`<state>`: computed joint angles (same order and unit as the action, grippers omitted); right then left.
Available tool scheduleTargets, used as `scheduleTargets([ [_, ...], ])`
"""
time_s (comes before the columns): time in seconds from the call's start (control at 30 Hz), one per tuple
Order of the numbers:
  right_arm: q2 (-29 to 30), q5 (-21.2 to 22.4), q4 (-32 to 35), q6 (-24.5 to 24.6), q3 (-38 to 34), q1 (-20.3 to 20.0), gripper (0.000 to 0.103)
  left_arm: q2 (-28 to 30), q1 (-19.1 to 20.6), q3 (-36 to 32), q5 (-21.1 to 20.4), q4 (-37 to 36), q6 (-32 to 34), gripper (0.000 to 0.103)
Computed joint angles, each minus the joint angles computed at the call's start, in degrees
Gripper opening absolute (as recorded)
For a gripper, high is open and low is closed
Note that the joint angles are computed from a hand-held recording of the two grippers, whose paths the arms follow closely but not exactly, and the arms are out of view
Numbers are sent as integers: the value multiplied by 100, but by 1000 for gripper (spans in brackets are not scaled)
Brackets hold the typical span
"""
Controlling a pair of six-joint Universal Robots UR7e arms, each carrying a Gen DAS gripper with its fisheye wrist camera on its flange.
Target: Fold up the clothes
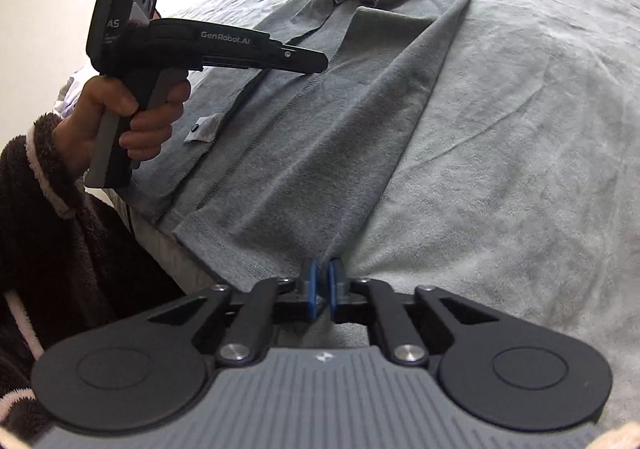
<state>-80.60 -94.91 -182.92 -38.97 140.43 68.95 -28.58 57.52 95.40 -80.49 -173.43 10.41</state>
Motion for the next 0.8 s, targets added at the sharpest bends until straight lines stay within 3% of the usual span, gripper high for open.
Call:
scheduleTargets([
  [0.23,-272,3,649,44,-111,-155,0,4,-22,-65,96,174,-69,19],
  [0.3,-338,237,861,139,-214,-233,14,19,-12,-151,69,274,-218,20],
  [0.37,-291,412,762,276,-303,-292,22,56,3,-260,43,342,-364,25],
  [0.43,-219,654,656,529,-442,-370,38,135,25,-411,21,352,-504,29],
  [0.6,230,851,458,1147,-1072,-325,38,434,110,-994,-8,480,-1016,29],
  [0.7,532,1280,353,1522,-1417,-451,38,681,127,-1374,147,394,-1104,29],
  [0.8,903,1227,409,2027,-1885,-466,33,917,169,-1737,266,328,-1103,29],
])
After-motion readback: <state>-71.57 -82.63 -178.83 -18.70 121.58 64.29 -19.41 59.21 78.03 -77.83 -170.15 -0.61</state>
